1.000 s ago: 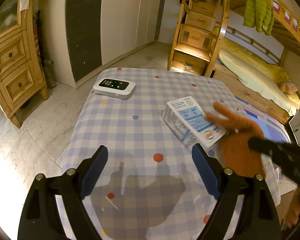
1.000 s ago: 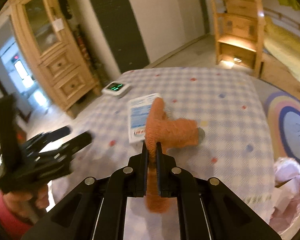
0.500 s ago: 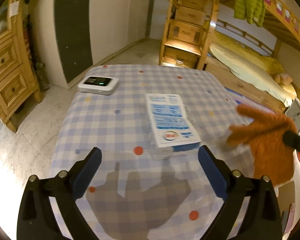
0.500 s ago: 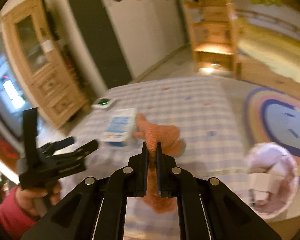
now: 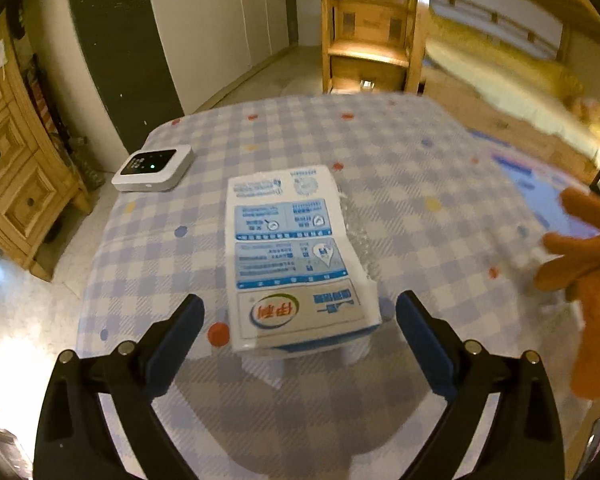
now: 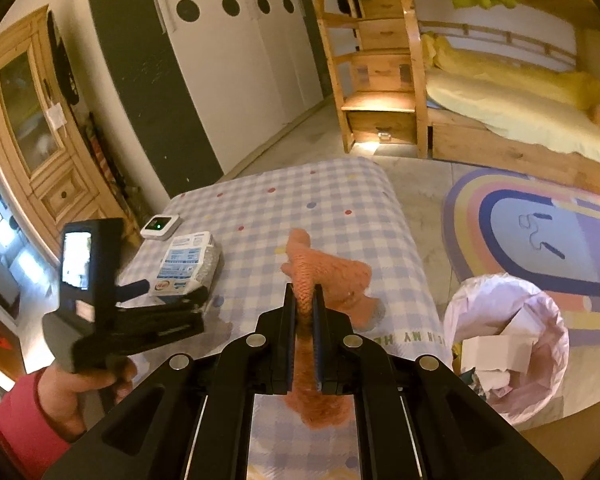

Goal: Collect trash
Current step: 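Grasp the white-and-blue milk carton with the left gripper while the right gripper holds the glove, then carry the milk carton and glove over the wastebasket with both grippers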

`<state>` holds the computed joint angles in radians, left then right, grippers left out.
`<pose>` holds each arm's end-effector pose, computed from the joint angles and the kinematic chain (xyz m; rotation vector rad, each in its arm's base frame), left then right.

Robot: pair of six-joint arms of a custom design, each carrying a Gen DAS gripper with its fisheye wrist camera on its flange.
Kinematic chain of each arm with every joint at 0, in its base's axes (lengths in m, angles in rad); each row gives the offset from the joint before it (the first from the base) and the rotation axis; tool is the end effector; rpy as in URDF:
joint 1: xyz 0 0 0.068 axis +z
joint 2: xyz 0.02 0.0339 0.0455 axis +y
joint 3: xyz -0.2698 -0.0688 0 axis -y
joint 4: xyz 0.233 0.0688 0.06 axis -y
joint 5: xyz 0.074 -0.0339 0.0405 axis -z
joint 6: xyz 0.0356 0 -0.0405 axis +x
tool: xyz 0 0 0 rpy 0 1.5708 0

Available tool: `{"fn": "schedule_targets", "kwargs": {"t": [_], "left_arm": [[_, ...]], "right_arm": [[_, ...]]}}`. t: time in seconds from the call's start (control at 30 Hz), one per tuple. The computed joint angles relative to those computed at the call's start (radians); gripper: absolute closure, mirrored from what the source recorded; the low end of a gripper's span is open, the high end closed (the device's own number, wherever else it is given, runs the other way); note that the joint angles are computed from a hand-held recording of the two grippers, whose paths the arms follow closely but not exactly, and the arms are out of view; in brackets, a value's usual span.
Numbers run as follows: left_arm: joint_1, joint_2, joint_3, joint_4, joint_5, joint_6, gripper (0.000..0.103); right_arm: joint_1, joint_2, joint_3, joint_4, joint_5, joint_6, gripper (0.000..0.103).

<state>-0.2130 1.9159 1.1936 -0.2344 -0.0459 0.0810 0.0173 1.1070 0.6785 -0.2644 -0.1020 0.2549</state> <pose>0.3804 -0.0806 0.1688 0.3518 2.5014 0.0050 0.2203 0.0074 0.2427 0.2152 2.2624 0.2596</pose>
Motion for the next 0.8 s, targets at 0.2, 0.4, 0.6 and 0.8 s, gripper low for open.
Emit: {"fn": "schedule_targets", "kwargs": {"t": [0.2, 0.4, 0.6, 0.8], "left_arm": [[0.024, -0.007, -0.010, -0.001, 0.059, 0.010, 0.033], [0.082, -0.235, -0.179, 0.042, 0.260, 0.049, 0.034], [0.063, -0.475, -0.321, 0.029, 0.382, 0.069, 0.034], [-0.062, -0.552, -0.366, 0.036, 0.379, 0.044, 0.034]], "right_arm": [[-0.003, -0.028, -0.015, -0.009, -0.011, 0.002, 0.096], [-0.025, -0.080, -0.040, -0.022, -0.030, 0.002, 0.096], [-0.071, -0.148, -0.068, -0.051, -0.056, -0.002, 0.096], [-0.208, -0.260, -0.099, -0.129, -0.094, -0.056, 0.096]]}}
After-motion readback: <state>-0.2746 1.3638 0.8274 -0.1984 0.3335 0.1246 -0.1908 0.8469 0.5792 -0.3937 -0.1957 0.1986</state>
